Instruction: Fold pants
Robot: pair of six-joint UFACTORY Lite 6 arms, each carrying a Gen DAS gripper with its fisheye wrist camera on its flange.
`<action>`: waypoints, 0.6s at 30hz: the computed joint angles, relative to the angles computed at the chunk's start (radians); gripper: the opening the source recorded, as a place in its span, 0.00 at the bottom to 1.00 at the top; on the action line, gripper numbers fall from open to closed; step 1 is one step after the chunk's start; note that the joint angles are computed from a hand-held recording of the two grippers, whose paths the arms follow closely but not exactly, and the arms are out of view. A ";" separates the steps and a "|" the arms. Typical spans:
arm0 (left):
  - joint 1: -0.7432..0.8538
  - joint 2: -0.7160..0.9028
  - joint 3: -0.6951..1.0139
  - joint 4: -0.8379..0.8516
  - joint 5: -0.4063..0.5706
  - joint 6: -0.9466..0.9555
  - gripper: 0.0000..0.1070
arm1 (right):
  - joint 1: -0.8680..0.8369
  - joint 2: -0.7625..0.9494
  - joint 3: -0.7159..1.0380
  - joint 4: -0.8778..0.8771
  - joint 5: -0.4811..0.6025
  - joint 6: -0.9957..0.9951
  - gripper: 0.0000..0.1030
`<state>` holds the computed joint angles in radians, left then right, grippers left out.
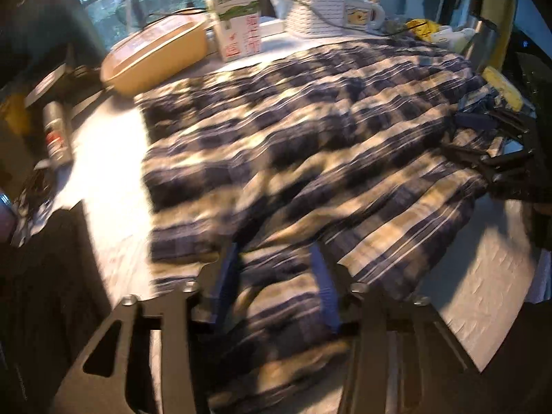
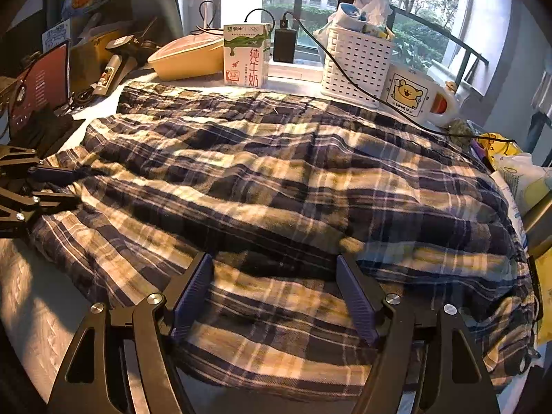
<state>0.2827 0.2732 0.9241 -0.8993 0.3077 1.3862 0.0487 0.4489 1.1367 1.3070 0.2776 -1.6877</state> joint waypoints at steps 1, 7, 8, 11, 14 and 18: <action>0.017 -0.011 -0.016 -0.005 -0.013 0.012 0.60 | -0.003 0.000 -0.002 -0.003 -0.006 0.002 0.74; 0.117 -0.133 -0.072 -0.109 0.093 0.105 0.59 | -0.042 -0.074 -0.057 -0.099 -0.039 0.131 0.74; 0.118 -0.168 -0.090 -0.162 0.126 0.164 0.59 | -0.047 -0.096 -0.069 -0.072 -0.015 0.109 0.74; 0.053 -0.263 -0.162 -0.294 0.154 0.306 0.59 | -0.015 -0.163 -0.109 0.033 0.079 0.012 0.74; -0.075 -0.220 -0.171 -0.267 0.042 0.261 0.59 | 0.096 -0.179 -0.129 0.081 0.067 -0.037 0.74; -0.120 -0.177 -0.225 -0.232 -0.038 0.213 0.59 | 0.204 -0.130 -0.134 0.011 -0.010 0.029 0.74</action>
<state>0.1626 0.0961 0.6995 -1.1313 0.2694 1.5997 0.2525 0.3193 1.0031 1.3185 0.2677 -1.6589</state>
